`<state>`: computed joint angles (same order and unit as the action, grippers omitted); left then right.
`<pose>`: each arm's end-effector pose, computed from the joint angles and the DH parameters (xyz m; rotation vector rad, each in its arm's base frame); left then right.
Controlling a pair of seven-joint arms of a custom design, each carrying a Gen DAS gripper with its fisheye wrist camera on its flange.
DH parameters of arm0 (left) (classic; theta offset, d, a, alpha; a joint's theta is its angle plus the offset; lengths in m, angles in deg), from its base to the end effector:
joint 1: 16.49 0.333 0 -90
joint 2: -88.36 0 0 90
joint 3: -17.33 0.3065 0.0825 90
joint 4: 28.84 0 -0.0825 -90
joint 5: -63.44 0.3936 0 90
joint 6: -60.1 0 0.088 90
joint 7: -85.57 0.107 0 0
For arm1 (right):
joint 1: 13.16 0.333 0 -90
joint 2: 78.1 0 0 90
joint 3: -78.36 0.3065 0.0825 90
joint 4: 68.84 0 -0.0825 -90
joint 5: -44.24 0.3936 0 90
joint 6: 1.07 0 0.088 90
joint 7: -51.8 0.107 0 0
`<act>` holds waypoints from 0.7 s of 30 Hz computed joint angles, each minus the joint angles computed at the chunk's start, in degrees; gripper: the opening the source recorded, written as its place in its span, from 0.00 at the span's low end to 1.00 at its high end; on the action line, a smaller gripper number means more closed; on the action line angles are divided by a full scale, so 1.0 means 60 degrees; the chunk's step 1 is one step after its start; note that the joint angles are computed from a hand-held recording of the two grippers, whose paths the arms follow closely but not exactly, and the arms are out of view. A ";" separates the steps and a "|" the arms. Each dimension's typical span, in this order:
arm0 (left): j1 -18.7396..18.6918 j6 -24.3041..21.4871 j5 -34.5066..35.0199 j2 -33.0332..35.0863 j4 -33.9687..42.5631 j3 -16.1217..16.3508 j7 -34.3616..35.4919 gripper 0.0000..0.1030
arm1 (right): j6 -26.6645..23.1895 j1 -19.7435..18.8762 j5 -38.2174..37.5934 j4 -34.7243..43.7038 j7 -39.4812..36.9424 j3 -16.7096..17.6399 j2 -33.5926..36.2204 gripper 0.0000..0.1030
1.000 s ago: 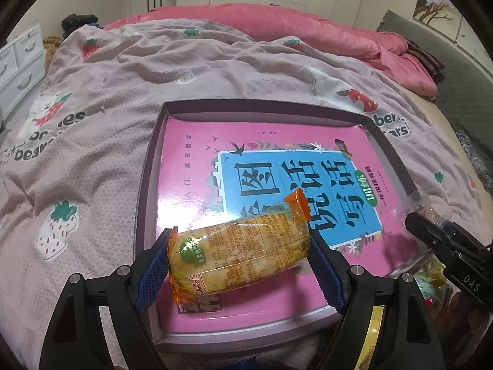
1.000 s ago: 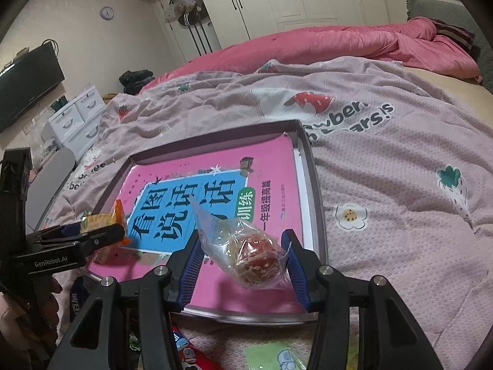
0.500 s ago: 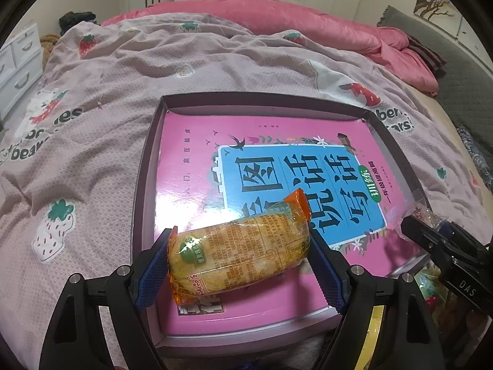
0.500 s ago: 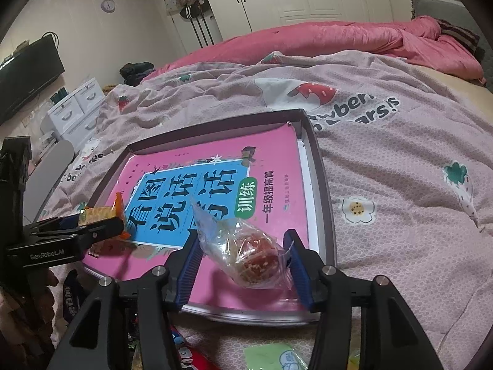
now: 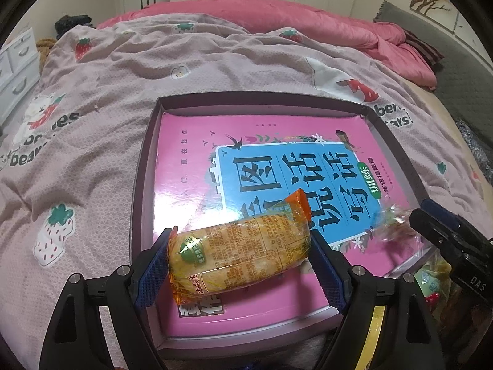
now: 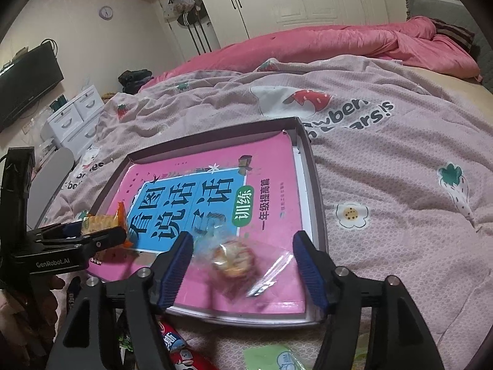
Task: Organize snacks
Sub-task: 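Open the right tool to drop the candy bag while the left tool lowers the cracker pack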
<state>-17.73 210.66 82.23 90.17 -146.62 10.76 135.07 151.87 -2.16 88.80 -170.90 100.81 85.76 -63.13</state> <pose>0.5984 -0.0894 0.4667 -2.1785 1.5570 -0.5759 0.6510 0.1870 0.4604 -1.9590 1.2585 -0.1984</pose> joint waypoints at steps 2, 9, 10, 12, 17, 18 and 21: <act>0.0003 0.0028 0.0008 -0.0024 -0.0023 0.0001 0.0010 0.83 | 0.0090 -0.0002 0.0041 -0.0028 -0.0074 0.0018 -0.0026 0.70; 0.0007 0.0094 0.0394 -0.0131 -0.0059 0.0011 -0.0212 0.84 | 0.0294 -0.0062 0.0479 -0.0068 -0.0499 0.0109 -0.0087 0.80; 0.0011 0.0103 0.0480 -0.0162 -0.0071 0.0015 -0.0304 0.84 | 0.0391 -0.0036 0.0472 -0.0097 -0.0541 0.0103 -0.0109 0.81; 0.0026 0.0151 0.0671 -0.0249 -0.0128 0.0023 -0.0522 0.84 | 0.0560 -0.0034 0.0615 -0.0150 -0.0749 0.0141 -0.0161 0.83; 0.0085 0.0250 0.0761 -0.0446 -0.0242 0.0028 -0.0685 0.85 | 0.0874 -0.0003 0.0888 -0.0246 -0.1168 0.0183 -0.0267 0.88; 0.0096 0.0248 0.0837 -0.0488 -0.0257 0.0025 -0.0747 0.85 | 0.0925 0.0008 0.0923 -0.0272 -0.1214 0.0182 -0.0290 0.88; 0.0129 0.0233 0.1019 -0.0593 -0.0292 0.0015 -0.0871 0.86 | 0.1070 0.0018 0.1072 -0.0340 -0.1323 0.0173 -0.0359 0.89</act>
<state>-16.96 212.06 88.34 86.61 -148.37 10.84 129.85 158.29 -2.05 95.23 -172.94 92.87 86.80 -65.28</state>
